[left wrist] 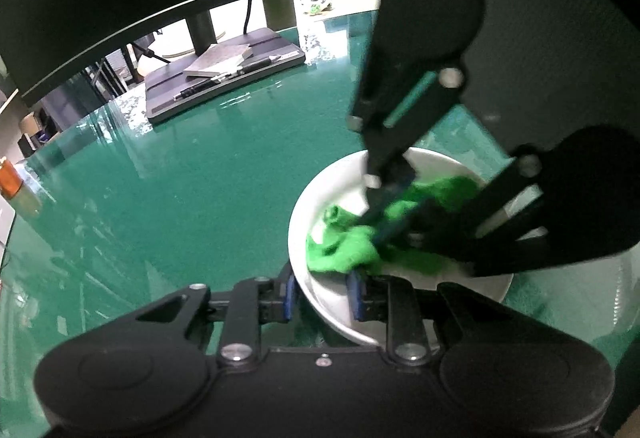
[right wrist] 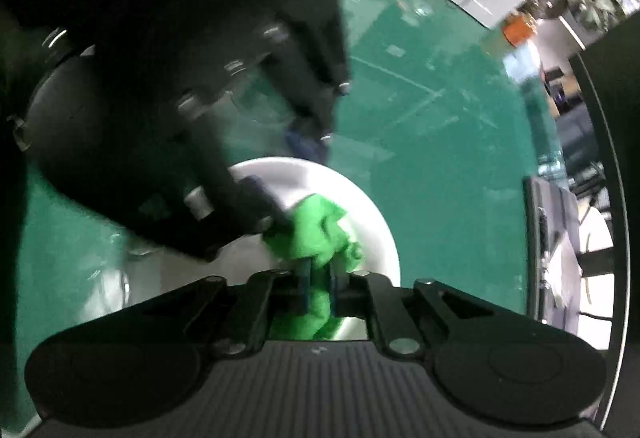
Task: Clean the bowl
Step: 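Hold the tilted bowl with the left tool while the right tool scrubs the cloth along the inner wall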
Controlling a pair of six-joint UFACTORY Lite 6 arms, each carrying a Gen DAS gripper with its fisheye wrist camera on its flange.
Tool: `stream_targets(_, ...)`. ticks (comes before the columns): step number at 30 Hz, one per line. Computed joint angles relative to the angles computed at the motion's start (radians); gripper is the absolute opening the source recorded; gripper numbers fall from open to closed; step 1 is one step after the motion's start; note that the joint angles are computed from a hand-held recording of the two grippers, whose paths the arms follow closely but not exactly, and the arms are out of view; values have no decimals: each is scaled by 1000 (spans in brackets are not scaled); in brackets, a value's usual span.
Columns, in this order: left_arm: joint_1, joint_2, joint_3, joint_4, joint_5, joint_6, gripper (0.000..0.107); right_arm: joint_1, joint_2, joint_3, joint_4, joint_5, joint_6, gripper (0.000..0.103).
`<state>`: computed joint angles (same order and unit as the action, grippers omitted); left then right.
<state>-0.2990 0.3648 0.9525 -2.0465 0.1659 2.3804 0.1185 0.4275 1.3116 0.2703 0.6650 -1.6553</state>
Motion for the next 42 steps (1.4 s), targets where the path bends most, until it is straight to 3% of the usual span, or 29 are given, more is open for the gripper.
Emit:
stream_targets(1,2,4,4,25,4,-29,24,-16,13,39,-25,83,17,10)
stream_targets(3,10,14,19,130,20,-160,23,-19,2,54,-110,124,69,10)
stream_targets(6,26,33,43,243,41,-321,20,14,-43,-12,-198,-14,165,10)
stream_targets(11,67,57,90,475,58,-706,15,47,-101,-94,-241,-70,255,12)
stream_targets(15,95,93,139,601,108,-920,14,93,-79,-45,-289,20,299,11)
stream_targets(17,123,119,168,645,162,-994,13,63,-128,-77,-144,98,171,11)
stream_targets(19,139,136,188,670,195,-1017,14,39,-154,-93,-50,165,113,11)
stream_targets(22,149,145,192,671,211,-1011,13,41,-112,-45,-144,163,212,11)
stream_targets(27,150,142,180,660,214,-993,14,60,-146,-102,-187,-13,316,10)
stream_targets(31,149,137,171,646,210,-972,14,21,-193,-135,-47,97,213,9)
stream_targets(34,138,135,169,649,199,-965,15,-2,-176,-88,-96,207,215,9)
stream_targets(37,126,135,169,657,186,-963,16,33,-191,-118,-202,81,285,8)
stream_targets(42,132,140,172,647,190,-957,16,62,-259,-238,-102,-88,267,10)
